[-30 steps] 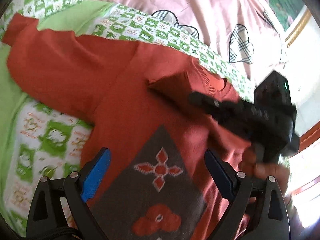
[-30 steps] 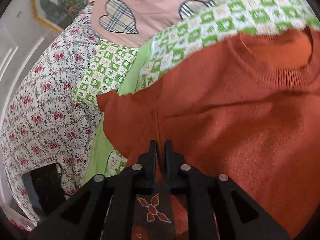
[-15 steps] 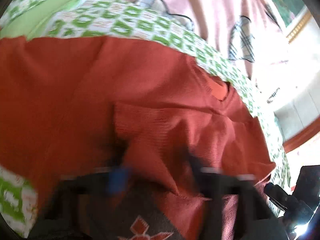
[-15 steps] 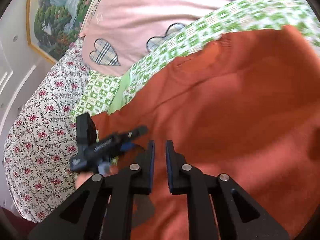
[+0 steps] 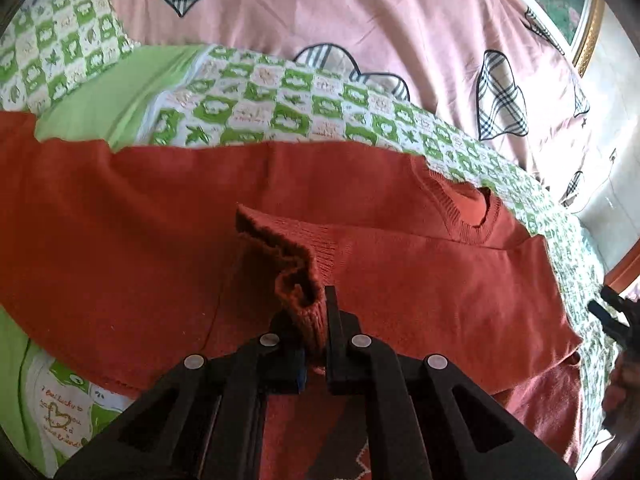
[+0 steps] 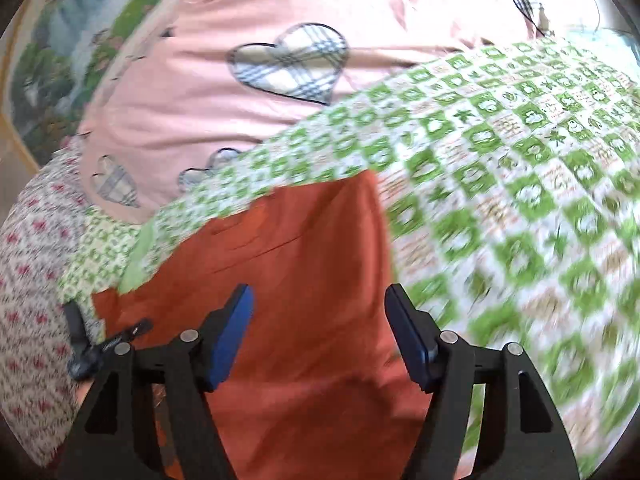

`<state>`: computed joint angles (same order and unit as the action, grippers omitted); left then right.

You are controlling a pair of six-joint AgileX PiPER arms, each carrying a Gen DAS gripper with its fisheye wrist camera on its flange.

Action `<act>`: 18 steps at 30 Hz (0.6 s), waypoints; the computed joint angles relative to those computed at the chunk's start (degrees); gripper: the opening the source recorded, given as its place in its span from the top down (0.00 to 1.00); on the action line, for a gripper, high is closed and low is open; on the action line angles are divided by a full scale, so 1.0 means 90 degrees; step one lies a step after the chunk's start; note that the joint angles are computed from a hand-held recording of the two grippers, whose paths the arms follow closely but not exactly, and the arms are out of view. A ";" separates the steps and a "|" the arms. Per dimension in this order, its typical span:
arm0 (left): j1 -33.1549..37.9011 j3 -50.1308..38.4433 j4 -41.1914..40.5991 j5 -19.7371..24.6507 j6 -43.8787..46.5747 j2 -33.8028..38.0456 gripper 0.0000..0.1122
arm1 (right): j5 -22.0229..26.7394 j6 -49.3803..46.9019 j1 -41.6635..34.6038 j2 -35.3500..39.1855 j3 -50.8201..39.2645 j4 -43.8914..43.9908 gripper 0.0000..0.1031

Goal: Fold small clothes

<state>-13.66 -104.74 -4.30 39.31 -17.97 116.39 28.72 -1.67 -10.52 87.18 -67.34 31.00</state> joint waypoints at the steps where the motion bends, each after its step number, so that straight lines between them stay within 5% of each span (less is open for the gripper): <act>1: 0.0013 0.0103 -0.0052 -0.0097 0.0018 -0.0049 0.96 | 0.0244 -0.0003 -0.0106 0.0389 -0.0418 -0.0094 0.33; 8: -0.0034 0.0018 0.0013 0.0132 0.0137 0.0025 0.96 | 0.1302 0.0180 0.0005 0.2261 -0.2128 -0.0937 0.38; 10: -0.0069 -0.0006 0.0062 0.0152 0.0086 0.0038 0.96 | 0.1292 0.0024 0.0034 0.2336 -0.2190 -0.0996 0.90; 12: -0.0140 -0.0174 -0.0026 0.0185 0.0185 0.0089 0.96 | 0.1219 -0.0292 -0.0143 0.2128 -0.2100 -0.0664 0.91; 18: -0.0615 -0.0963 0.0862 0.0464 -0.0314 0.0624 0.96 | 0.0734 0.0297 -0.0038 0.1822 -0.1870 -0.1900 0.91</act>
<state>-19.19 -113.40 3.46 43.48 -20.80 122.00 35.33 1.01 -10.86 103.58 -84.16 13.89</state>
